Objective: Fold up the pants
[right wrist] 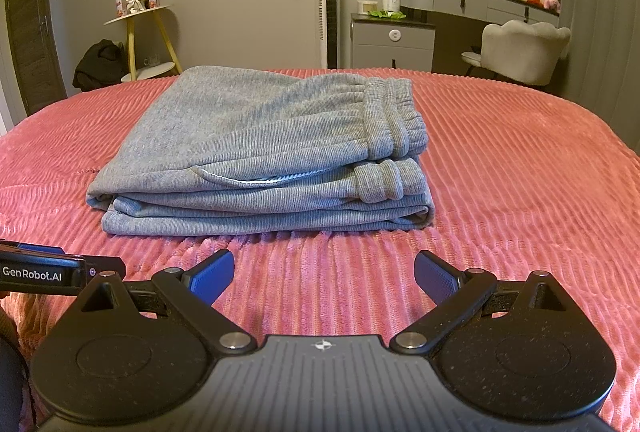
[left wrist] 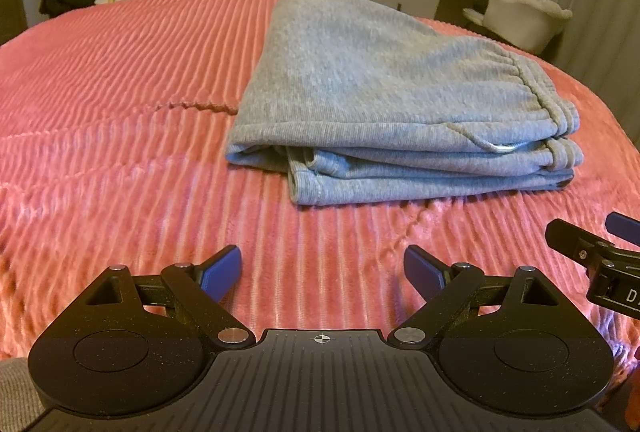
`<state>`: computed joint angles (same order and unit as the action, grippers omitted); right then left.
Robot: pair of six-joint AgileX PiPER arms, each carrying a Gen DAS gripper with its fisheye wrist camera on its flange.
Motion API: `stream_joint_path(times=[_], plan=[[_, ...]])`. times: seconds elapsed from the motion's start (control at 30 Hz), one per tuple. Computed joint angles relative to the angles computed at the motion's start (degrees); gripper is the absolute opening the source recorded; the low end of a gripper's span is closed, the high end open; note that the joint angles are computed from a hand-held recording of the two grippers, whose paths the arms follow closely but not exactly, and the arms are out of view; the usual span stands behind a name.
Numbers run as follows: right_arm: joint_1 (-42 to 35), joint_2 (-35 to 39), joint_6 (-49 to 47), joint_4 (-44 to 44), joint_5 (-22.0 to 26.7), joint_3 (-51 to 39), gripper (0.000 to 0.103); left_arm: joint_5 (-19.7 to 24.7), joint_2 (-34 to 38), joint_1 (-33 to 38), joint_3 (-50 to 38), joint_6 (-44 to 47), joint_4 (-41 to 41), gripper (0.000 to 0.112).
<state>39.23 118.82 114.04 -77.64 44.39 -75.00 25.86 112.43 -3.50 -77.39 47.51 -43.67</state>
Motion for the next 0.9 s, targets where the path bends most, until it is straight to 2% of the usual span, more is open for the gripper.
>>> stream_joint_path(times=[0.9], plan=[[0.4,-0.1,0.0,0.6,0.6,-0.2,0.097,-0.1,-0.2,0.0,0.3,0.8,-1.4,0.093]])
